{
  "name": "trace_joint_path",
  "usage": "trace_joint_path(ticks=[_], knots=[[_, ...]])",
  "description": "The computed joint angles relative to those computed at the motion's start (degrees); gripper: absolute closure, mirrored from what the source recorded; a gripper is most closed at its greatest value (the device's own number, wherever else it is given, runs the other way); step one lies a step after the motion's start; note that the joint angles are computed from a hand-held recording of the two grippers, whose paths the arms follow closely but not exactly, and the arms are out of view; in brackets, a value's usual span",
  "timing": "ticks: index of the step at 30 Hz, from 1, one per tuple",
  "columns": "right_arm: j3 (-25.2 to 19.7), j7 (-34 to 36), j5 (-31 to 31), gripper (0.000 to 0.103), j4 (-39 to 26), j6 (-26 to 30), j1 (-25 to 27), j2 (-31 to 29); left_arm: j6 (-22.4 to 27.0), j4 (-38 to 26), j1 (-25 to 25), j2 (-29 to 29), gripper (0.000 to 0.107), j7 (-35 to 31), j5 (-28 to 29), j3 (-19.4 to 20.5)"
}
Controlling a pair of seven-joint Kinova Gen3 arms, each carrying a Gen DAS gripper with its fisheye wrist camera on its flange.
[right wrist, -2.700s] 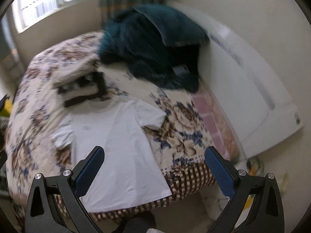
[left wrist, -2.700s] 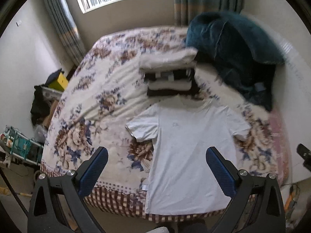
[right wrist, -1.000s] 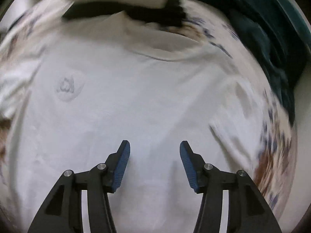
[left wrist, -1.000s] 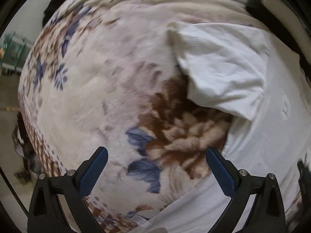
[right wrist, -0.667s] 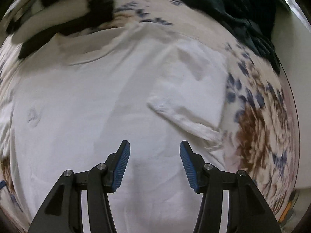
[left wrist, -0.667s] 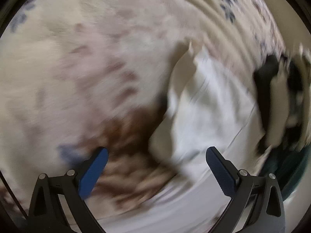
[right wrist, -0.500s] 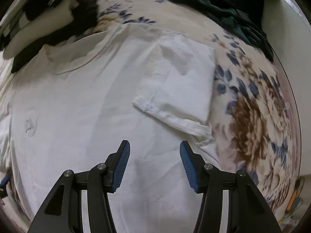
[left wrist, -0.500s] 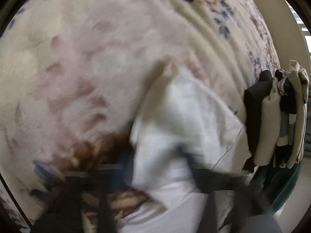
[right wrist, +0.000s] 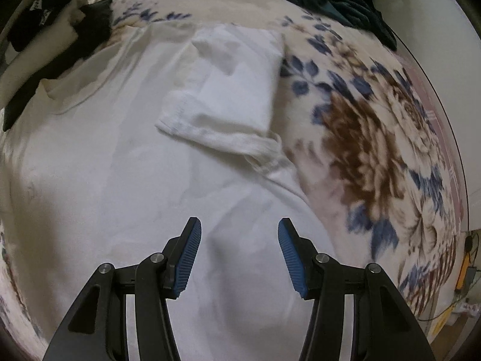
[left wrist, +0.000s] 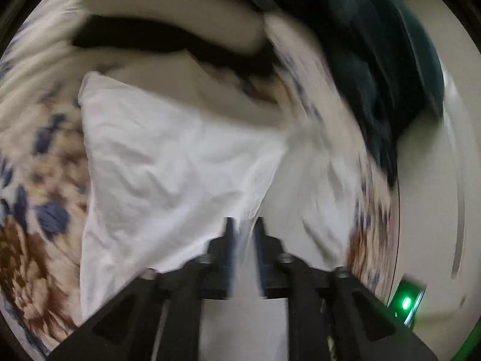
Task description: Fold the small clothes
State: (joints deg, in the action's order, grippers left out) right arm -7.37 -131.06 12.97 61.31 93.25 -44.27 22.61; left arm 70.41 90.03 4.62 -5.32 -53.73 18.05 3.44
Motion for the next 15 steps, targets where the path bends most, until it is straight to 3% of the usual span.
trace_joint_path(ticks=[2, 4, 6, 8, 12, 15], knots=[[-0.2, 0.2, -0.5, 0.047, 0.5, 0.3, 0.6, -0.6, 1.7, 0.1, -2.0, -1.8, 0.07, 0.1, -1.3, 3.3], [-0.7, 0.2, -0.8, 0.047, 0.8, 0.5, 1.4, -1.4, 5.9, -1.2, -6.1, -3.4, 0.015, 2.4, -5.7, 8.6], [-0.9, 0.6, -1.5, 0.047, 1.3, 0.2, 2.1, -2.3, 9.0, -2.5, -8.3, -4.1, 0.011, 5.1, -10.4, 11.9], [-1.8, 0.8, -1.9, 0.047, 0.9, -0.1, 3.3, -2.6, 10.7, -3.2, -7.9, -2.9, 0.011, 8.1, -14.6, 12.7], [0.1, 5.1, -0.7, 0.047, -2.8, -1.1, 1.4, -0.2, 10.1, -0.8, -2.0, -1.1, 0.011, 11.8, -18.6, 5.6], [3.6, 12.0, 6.2, 0.047, -6.9, -1.3, -5.7, 3.7, 10.3, -1.3, 0.0, -0.1, 0.011, 11.2, -21.9, 2.3]])
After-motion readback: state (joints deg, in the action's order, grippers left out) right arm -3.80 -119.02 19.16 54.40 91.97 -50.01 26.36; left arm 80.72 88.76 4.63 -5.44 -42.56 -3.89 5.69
